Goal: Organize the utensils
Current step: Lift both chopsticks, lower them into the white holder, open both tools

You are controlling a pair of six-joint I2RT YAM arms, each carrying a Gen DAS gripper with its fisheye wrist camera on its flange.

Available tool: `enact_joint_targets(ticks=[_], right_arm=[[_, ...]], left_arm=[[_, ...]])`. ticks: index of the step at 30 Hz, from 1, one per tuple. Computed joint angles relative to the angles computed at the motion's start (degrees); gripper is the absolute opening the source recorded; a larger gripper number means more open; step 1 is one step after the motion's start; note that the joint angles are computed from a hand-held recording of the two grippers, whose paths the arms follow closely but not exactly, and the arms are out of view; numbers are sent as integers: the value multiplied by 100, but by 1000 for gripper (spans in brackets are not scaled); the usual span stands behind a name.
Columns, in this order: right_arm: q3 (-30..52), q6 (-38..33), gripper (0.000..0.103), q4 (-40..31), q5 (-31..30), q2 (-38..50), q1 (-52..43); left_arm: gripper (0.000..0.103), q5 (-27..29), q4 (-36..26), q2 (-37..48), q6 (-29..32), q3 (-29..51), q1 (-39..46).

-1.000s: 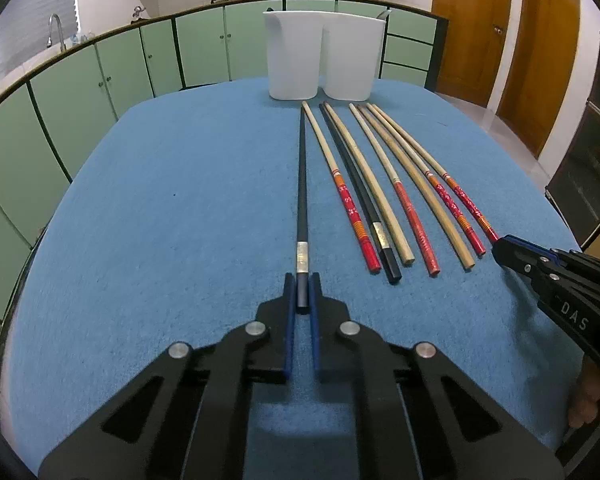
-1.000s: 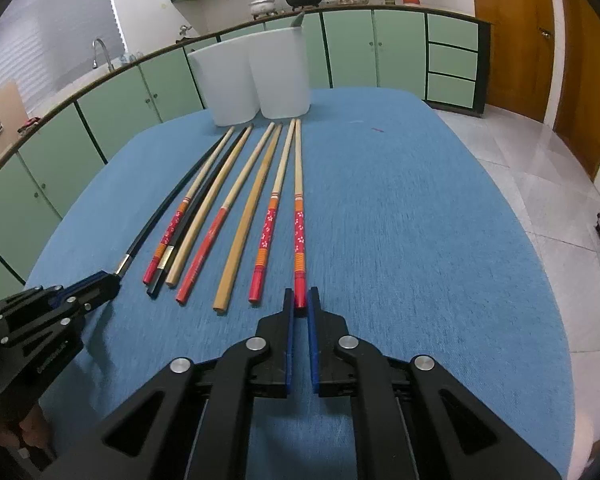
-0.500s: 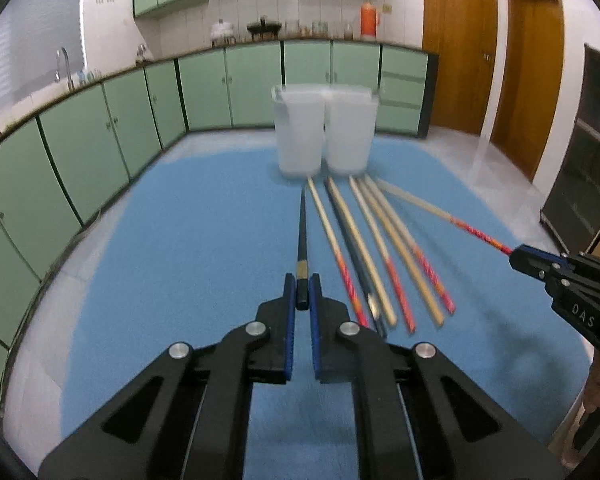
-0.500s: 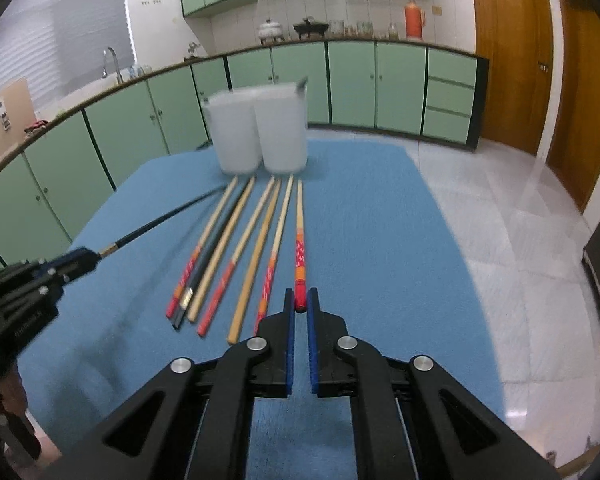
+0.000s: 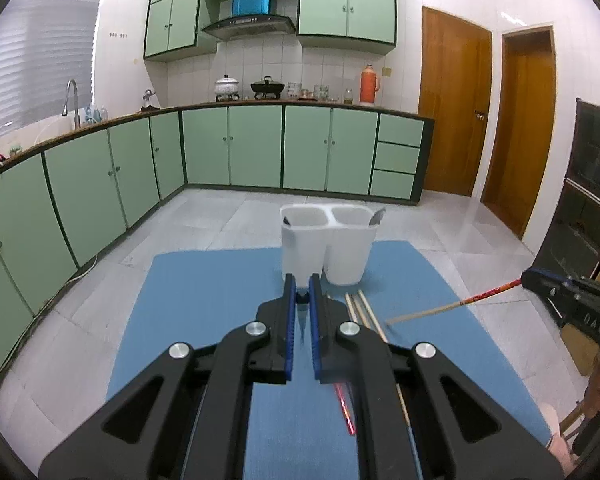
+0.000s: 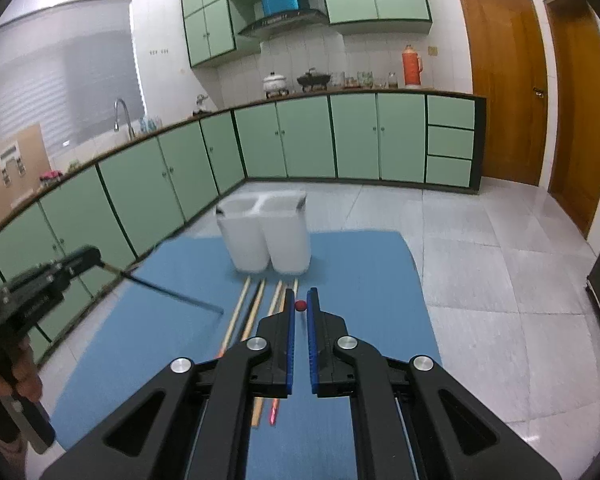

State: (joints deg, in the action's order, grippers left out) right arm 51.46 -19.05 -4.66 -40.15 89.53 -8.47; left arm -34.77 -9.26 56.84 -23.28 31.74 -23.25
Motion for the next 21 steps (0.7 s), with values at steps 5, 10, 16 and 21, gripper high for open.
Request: enact_joint_targets(ticks=[5, 10, 16, 21], right_arm=[[509, 206, 6, -230, -134, 98, 59], [782, 185, 6, -357, -158, 108, 160], [940, 119, 5, -399, -195, 86, 289], [1183, 193, 5, -377, -239, 219, 357]], left_arm=[[6, 368, 152, 207, 147, 243, 278], [6, 587, 203, 263, 283, 431, 467], [6, 646, 286, 179, 447, 466, 547], [6, 693, 380, 170, 524, 542, 650]])
